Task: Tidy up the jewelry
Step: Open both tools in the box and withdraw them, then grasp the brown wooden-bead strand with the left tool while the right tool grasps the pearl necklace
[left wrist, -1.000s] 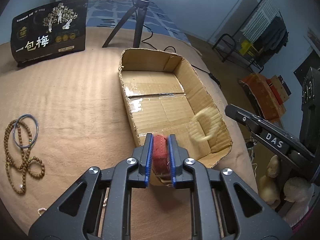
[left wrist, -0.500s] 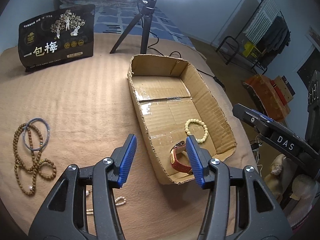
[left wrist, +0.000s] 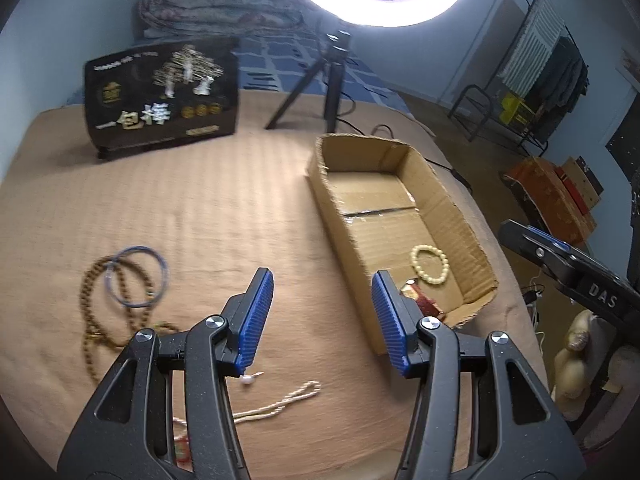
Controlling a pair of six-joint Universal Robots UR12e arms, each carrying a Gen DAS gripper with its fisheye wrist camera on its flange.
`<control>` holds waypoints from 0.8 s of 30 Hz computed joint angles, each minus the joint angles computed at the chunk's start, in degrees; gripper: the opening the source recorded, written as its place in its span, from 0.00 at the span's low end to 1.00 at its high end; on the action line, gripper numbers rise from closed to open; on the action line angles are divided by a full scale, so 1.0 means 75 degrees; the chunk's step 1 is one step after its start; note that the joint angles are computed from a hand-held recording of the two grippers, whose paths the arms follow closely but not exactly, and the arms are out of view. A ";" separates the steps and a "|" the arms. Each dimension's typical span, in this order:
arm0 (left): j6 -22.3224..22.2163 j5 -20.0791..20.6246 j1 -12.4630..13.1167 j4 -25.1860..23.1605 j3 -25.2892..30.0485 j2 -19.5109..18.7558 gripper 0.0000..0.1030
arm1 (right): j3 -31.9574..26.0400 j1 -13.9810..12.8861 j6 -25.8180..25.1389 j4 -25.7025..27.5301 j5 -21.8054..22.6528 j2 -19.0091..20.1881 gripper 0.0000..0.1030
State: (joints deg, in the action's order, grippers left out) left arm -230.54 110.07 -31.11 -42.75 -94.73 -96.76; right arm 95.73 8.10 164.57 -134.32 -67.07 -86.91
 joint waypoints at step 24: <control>-0.1247 -0.0050 0.0717 -0.1024 -0.1877 0.2068 0.51 | 0.0362 0.0925 -0.1753 0.1546 0.0760 -0.0353 0.65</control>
State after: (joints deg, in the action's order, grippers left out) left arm -239.89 109.69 -25.73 -50.43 -108.81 -81.25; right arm 98.44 15.04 151.42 -122.72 -61.37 -89.55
